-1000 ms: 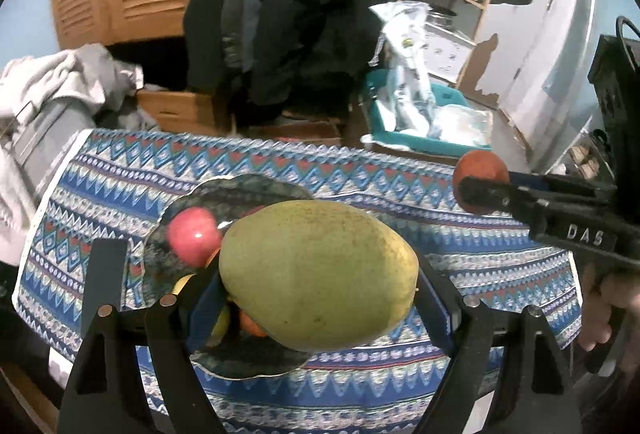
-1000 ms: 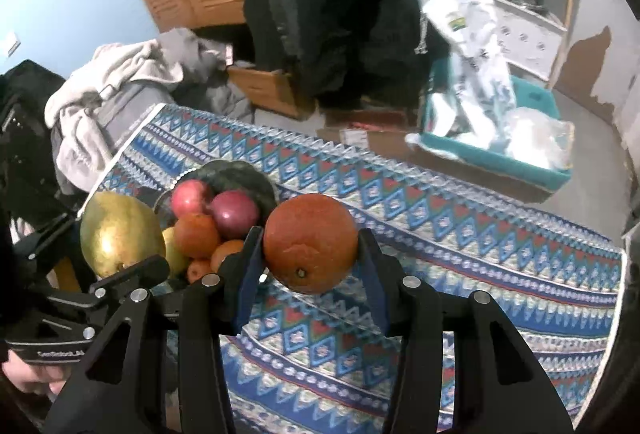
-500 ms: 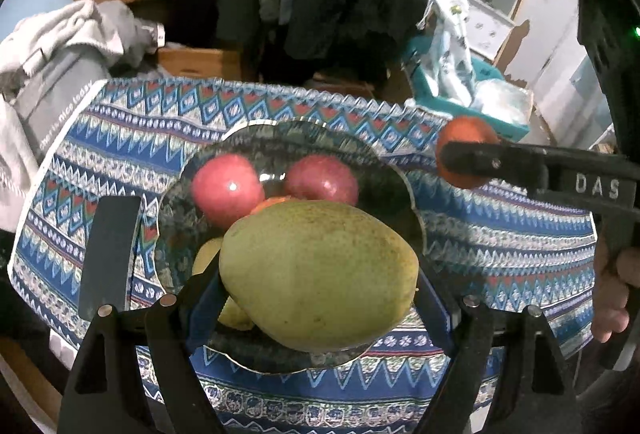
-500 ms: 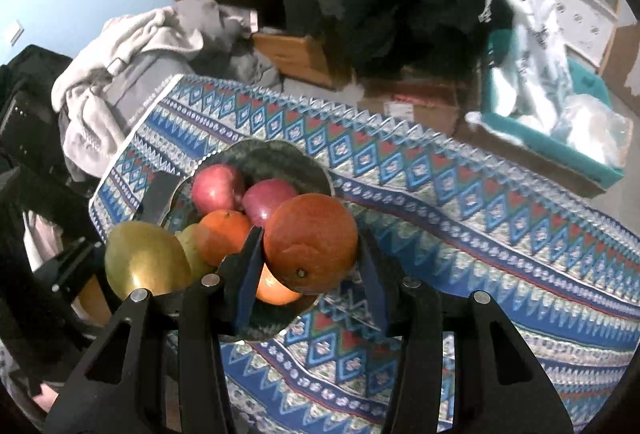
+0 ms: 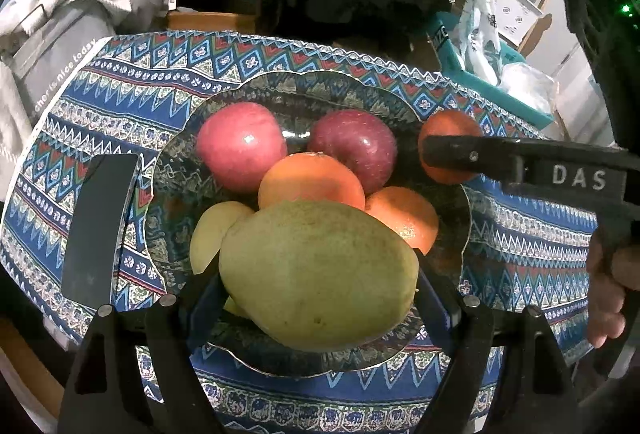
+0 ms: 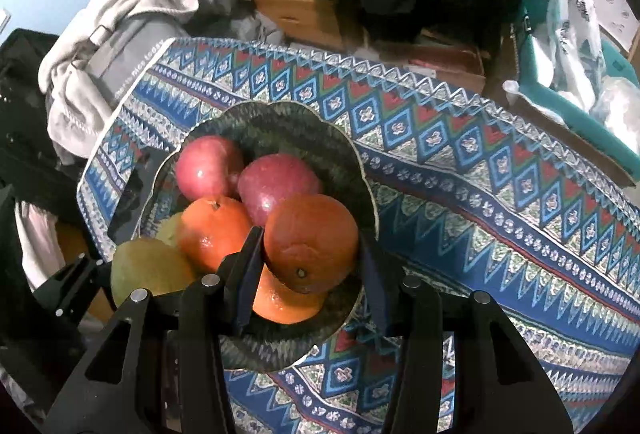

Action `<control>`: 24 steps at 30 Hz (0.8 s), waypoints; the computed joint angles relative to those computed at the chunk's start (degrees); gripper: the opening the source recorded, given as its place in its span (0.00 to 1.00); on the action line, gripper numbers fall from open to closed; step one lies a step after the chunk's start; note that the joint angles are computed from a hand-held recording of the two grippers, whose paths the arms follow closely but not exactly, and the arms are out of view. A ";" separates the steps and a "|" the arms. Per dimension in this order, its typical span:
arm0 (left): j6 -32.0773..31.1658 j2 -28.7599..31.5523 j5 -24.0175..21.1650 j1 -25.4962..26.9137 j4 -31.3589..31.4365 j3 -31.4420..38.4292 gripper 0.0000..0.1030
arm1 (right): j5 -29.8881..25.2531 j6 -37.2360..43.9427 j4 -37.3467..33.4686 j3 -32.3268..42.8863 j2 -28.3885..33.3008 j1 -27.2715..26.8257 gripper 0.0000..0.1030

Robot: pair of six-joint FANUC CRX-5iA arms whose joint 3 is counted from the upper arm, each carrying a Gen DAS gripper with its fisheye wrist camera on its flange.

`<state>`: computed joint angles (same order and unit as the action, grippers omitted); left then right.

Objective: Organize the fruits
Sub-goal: 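Lower the pear into the bowl with the left tool while the right tool releases its orange there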

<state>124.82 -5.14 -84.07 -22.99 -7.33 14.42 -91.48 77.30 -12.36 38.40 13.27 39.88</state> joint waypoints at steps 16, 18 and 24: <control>0.33 -0.02 -0.91 -0.74 -2.54 2.60 0.79 | 0.58 -0.45 0.06 -0.29 -0.50 0.17 0.50; 0.50 0.02 -1.29 -0.78 -2.69 2.95 0.79 | 0.67 -0.54 0.66 -0.26 -0.95 0.37 0.50; 1.27 -0.04 -2.91 -1.37 -4.17 5.53 0.79 | 1.36 -1.00 4.51 -0.27 -2.61 1.77 0.50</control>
